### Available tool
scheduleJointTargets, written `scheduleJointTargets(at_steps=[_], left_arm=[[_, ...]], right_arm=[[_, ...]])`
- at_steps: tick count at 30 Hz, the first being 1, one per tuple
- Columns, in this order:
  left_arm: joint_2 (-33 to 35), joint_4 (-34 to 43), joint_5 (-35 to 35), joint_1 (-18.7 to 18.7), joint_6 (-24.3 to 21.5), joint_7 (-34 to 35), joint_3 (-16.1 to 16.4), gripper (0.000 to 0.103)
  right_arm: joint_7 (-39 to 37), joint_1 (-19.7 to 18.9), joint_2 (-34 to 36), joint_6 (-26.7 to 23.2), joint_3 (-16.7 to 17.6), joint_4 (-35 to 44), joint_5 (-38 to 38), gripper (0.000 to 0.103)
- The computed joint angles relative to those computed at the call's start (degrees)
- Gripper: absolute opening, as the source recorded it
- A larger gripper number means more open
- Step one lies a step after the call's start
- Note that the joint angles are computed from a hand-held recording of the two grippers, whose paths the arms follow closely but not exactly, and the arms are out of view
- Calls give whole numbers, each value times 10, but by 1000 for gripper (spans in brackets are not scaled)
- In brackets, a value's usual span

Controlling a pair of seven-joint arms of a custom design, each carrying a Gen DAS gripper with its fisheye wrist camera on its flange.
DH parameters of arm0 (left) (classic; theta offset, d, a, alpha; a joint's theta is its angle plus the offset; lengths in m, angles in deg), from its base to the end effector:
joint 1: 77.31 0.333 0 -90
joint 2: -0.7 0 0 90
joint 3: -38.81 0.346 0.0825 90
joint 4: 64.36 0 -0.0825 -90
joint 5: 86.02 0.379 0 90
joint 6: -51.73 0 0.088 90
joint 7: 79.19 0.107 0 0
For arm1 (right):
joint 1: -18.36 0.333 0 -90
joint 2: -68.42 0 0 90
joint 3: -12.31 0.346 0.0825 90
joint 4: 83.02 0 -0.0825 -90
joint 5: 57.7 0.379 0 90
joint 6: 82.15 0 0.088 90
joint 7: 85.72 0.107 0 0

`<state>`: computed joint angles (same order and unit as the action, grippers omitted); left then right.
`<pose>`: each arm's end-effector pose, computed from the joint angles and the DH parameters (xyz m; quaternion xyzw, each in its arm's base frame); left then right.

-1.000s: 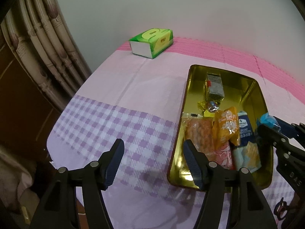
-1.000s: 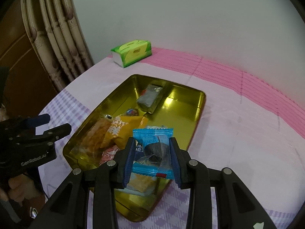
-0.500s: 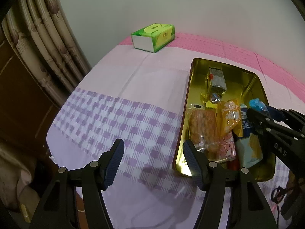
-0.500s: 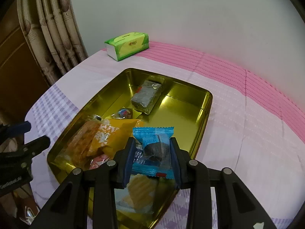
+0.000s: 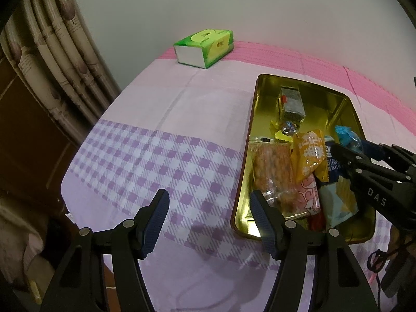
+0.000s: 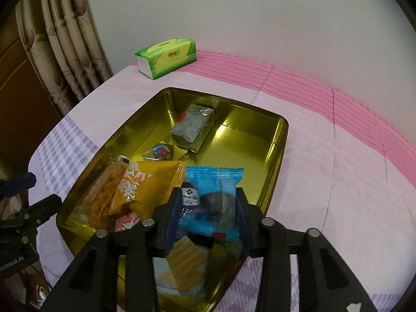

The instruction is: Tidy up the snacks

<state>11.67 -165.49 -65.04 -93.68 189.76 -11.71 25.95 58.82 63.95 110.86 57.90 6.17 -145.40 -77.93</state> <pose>0.5774 -0.3077 0.5363 -0.5656 0.7829 -0.1700 0.1959 0.6079 0.5430 0.4809 -0.6592 0.6669 -0.1675 0.3042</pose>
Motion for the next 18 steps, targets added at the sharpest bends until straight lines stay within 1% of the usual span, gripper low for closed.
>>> scheduleJointTargets(at_steps=[5, 8, 10, 13, 16, 18], left_arm=[[-1, -1, 1, -1, -1, 2, -1, 65], [-2, -2, 0, -2, 0, 3, -1, 65], [-2, -3, -1, -1, 0, 6, -2, 65], [-3, -3, 2, -3, -1, 7, -2, 65], [-4, -4, 1, -4, 1, 9, -3, 65], [-4, -4, 0, -4, 2, 12, -3, 65]], right_arm=[[9, 8, -14, 10, -5, -17, -13, 54], [24, 18, -27, 13, -12, -32, -29, 64], [36, 23, -39, 15, -15, -45, -41, 72], [61, 30, -61, 22, -15, -74, -60, 77], [86, 35, -78, 22, -13, -95, -76, 86], [94, 34, -86, 19, -7, -104, -83, 89]])
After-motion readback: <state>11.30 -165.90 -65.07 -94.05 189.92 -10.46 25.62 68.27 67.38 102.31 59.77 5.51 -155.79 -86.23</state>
